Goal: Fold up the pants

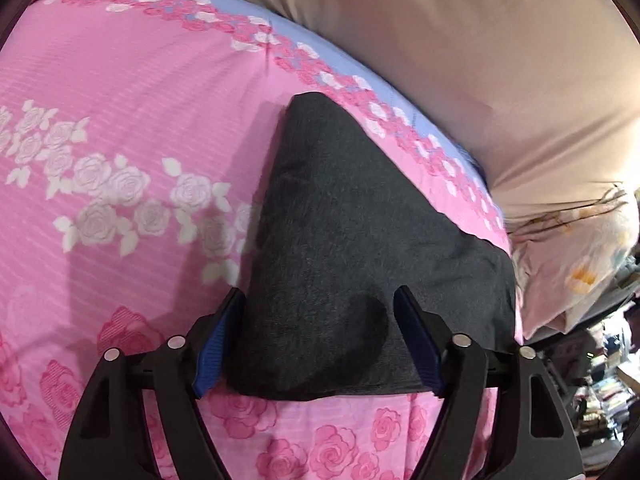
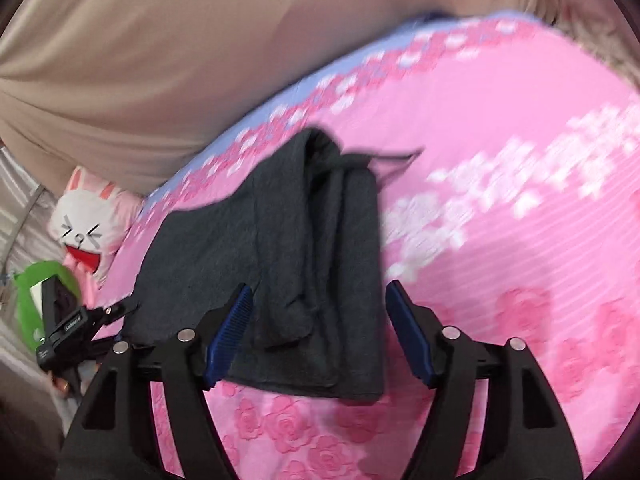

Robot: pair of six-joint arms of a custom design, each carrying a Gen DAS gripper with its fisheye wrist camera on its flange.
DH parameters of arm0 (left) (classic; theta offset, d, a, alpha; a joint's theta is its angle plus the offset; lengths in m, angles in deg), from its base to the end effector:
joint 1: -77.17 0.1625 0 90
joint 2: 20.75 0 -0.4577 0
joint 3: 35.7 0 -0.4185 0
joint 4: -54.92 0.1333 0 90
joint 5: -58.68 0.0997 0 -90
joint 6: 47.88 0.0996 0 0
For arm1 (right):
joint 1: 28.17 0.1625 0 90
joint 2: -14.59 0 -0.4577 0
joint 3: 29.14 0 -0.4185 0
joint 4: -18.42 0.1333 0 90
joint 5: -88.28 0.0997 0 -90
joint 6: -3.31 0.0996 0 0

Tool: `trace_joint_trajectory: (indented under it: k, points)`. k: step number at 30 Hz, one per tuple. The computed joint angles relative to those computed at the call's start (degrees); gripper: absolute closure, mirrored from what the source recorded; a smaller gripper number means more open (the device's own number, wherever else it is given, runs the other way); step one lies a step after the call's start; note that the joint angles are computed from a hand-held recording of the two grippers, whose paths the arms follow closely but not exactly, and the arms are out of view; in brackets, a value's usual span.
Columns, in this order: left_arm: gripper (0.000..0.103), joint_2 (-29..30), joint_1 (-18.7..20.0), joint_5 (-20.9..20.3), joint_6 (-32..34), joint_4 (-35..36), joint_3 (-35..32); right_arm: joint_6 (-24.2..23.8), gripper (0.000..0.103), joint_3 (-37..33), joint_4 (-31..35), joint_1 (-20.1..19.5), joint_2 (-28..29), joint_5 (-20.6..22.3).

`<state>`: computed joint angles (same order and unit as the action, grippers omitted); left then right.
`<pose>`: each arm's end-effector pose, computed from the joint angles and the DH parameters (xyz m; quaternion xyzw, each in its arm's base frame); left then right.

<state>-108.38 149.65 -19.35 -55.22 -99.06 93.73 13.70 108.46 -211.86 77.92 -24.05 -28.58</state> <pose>0.0083 -0.4850 0.2883 0.0666 0.9739 -0.2088 0.0587 0.2029 -0.3847 0.0340 -0.0366 -0.9131 0.3838 0.1329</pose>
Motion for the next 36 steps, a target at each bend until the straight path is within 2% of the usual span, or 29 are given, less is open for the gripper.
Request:
trace_joint_trajectory:
  k: [1, 2, 5, 7, 10, 11, 12, 13, 14, 16, 18, 20, 21, 24, 25, 26, 29, 31, 33, 34, 36]
  points:
    - [0.079, 0.51, 0.45, -1.06, 0.99, 1.04, -0.56, -1.05, 0.057, -0.73, -0.44, 0.19, 0.8, -0.26]
    - [0.085, 0.73, 0.99, -2.24, 1.14, 1.54, -0.95, -1.12, 0.072, -0.99, 0.35, 0.34, 0.63, 0.19]
    - [0.092, -1.78, 1.05, -5.18, 1.4, 2.24, -1.24, -1.59, 0.077, -0.24, -0.06, 2.79, -1.48, 1.2]
    - [0.092, -5.12, -0.12, -6.22, 1.26, 4.7, -1.16, -0.77, 0.077, 1.53, 0.78, 4.94, -3.8, 2.32]
    - [0.09, -9.69, -1.44, -6.42, 1.68, 12.16, -1.07, 1.16, 0.073, 3.83, 4.04, 7.41, -4.41, 0.19]
    - [0.089, -10.21, -1.8, -4.76, 1.56, 14.43, -0.64, 2.23, 0.068, 4.35, 5.53, 7.24, -4.02, -0.34]
    - [0.088, -10.1, -2.03, -2.87, 1.72, 15.91, -0.34, 3.27, 0.067, 4.49, 7.11, 7.1, -2.41, -3.28]
    - [0.085, -9.8, -2.38, 0.52, 1.85, 16.82, 0.61, 4.33, 0.055, 4.7, 6.29, 7.53, -1.0, -6.31]
    - [0.078, -9.74, -2.13, 2.47, 1.09, 16.36, 1.52, 5.51, 0.041, 5.32, 3.2, 7.92, -0.19, -7.37]
    - [0.074, -10.87, -0.77, 0.63, -1.1, 14.38, 2.36, 6.71, 0.041, 5.44, 1.79, 10.11, -1.14, -9.4]
    - [0.069, -11.92, -0.97, -0.45, -1.67, 13.15, 2.09, 3.83, 0.041, 4.27, -0.03, 12.99, -1.48, -12.13]
    - [0.054, -12.85, -2.73, 1.91, -1.18, 10.92, 2.54, -0.34, 0.041, 2.01, 1.81, 14.35, -2.19, -12.44]
    - [0.054, -13.18, -3.98, 3.84, -1.18, 9.67, 2.97, -1.52, 0.039, 1.0, 2.17, 14.06, -1.78, -12.3]
    - [0.054, -13.37, -6.12, 6.29, -1.58, 8.26, 3.67, -3.05, 0.037, -2.33, 4.69, 11.22, 0.24, -12.33]
    - [0.054, -13.37, -6.87, 7.07, -1.53, 7.82, 4.04, -3.57, 0.043, -3.3, 5.49, 9.71, 1.02, -11.19]
    - [0.054, -13.46, -7.41, 7.59, -1.35, 7.55, 4.42, -3.39, 0.065, -4.25, 7.06, 8.58, 1.5, -10.69]
    - [0.054, -13.77, -8.36, 8.81, -0.11, 7.45, 5.52, -3.6, 0.091, -3.44, 4.21, 9.37, 1.34, -10.05]
    - [0.054, -13.98, -8.35, 8.97, 0.82, 7.47, 6.13, -3.74, 0.092, -2.34, 0.26, 12.63, 0.85, -11.62]
    - [0.054, -13.58, -8.34, 9.52, 1.8, 6.72, 6.61, -3.59, 0.093, -1.28, -1.87, 14.0, 0.78, -13.58]
    - [0.054, -13.21, -8.52, 10.38, 2.0, 6.13, 6.9, -2.67, 0.092, -0.58, -1.73, 13.36, 0.91, -14.34]
    - [0.054, -12.41, -8.98, 12.04, 2.31, 5.04, 7.49, -0.52, 0.087, -0.1, 2.94, 10.25, 1.52, -15.67]
